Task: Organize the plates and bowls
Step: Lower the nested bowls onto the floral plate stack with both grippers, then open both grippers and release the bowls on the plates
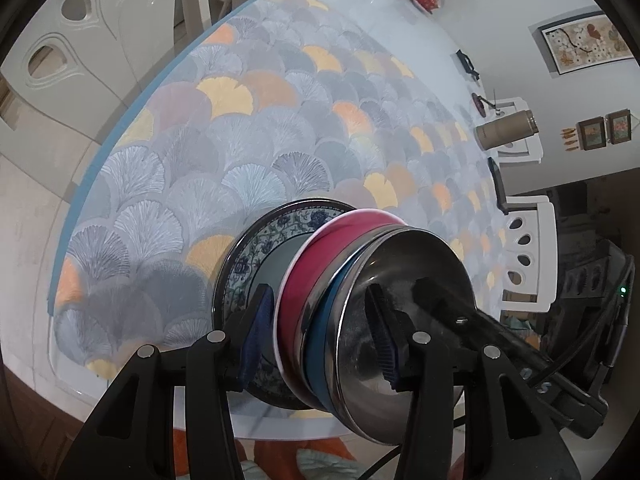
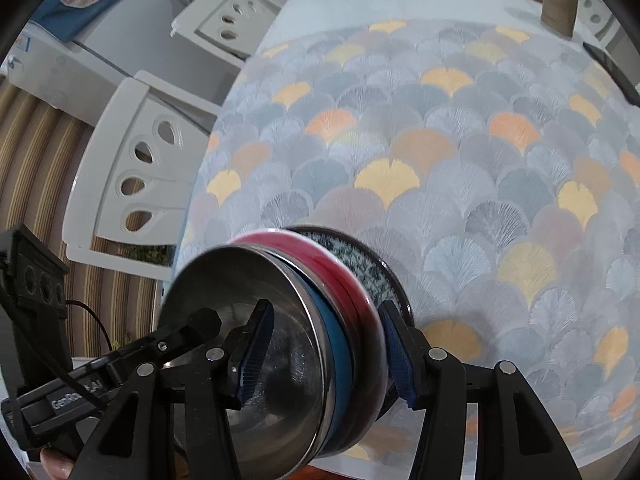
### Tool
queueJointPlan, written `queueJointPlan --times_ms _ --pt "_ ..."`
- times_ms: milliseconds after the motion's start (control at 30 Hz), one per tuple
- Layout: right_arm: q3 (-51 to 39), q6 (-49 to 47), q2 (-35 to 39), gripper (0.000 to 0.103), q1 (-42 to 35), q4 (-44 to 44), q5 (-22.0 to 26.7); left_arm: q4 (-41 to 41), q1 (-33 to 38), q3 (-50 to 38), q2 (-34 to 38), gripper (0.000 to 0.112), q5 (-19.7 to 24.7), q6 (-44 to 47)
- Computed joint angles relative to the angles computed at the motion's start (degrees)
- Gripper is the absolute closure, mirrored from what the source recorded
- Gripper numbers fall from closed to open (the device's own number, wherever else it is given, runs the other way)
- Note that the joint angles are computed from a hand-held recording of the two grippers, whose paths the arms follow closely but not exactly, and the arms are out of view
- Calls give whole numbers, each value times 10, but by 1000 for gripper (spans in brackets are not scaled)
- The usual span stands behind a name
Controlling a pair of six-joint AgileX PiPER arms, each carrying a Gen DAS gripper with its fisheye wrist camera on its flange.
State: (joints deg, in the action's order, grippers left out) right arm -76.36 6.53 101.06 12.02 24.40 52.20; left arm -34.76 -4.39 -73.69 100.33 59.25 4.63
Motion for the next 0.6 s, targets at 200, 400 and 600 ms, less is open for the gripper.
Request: queueJointPlan --times_ms 200,400,600 --pt "18 6 -51 46 -10 2 -17 -46 30 30 -34 67 -7 39" --pt "15 82 -106 45 17 -92 -24 -44 36 49 -108 67 -43 56" --pt "-14 185 -156 44 89 -233 8 53 -19 23 -174 62 -85 28"
